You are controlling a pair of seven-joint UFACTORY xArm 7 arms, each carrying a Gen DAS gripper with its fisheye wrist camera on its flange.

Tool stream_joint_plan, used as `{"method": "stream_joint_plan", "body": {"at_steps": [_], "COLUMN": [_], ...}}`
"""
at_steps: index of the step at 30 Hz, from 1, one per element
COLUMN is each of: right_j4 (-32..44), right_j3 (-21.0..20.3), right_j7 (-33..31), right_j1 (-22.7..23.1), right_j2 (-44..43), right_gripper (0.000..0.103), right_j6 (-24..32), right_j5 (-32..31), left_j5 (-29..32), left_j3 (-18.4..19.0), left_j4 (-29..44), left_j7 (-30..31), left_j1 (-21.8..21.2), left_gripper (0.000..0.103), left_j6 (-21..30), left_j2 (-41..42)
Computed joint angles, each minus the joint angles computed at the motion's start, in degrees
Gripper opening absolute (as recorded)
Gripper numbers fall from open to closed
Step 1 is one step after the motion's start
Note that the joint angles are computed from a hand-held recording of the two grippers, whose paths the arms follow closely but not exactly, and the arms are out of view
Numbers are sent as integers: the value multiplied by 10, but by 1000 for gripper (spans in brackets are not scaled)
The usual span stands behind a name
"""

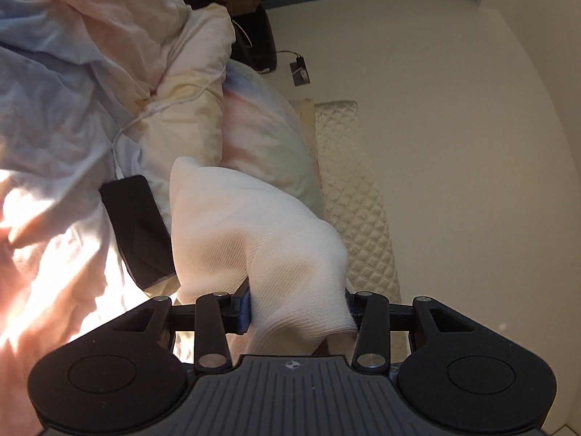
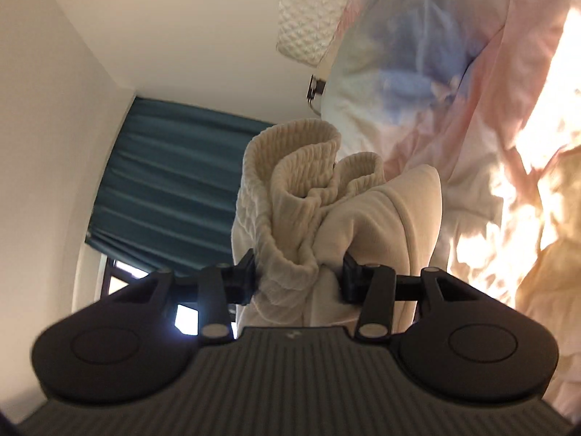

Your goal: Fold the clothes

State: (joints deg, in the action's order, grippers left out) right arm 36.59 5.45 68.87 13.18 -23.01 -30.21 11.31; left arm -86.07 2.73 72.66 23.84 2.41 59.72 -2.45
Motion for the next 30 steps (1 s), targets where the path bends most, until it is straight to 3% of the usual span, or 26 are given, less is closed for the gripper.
{"method": "stream_joint_plan", "body": {"at_steps": [8,13,18,22,30], "right_j4": [-117,-151,-189,-225,-255], "right_j3": [-4,6,53,94,28], "right_j7": [-5,-3,-21,-20,35], "right_j1": [-44,-46,-48,-46,-9], "right_j2": [-28,-14,-33,-40,-34], "right_gripper": [48,48,48,48,54], "right_j6": [-66,-100,-80,-81,-99], "right_j5": [40,53,117,179,106], "left_j5": [-28,-26,40,122,196], "left_j3": [-52,-61,-54,-45,-40], "left_j4": [24,32,-9,-3,-7], "left_j7": [63,72,26,-1,-3], "left_j1": [-35,-18,-9,-7,-2], "left_gripper": [43,43,44,49,63], "left_j6": [-50,-27,-23,4,8], "left_j2": [83,110,80,79,60]}}
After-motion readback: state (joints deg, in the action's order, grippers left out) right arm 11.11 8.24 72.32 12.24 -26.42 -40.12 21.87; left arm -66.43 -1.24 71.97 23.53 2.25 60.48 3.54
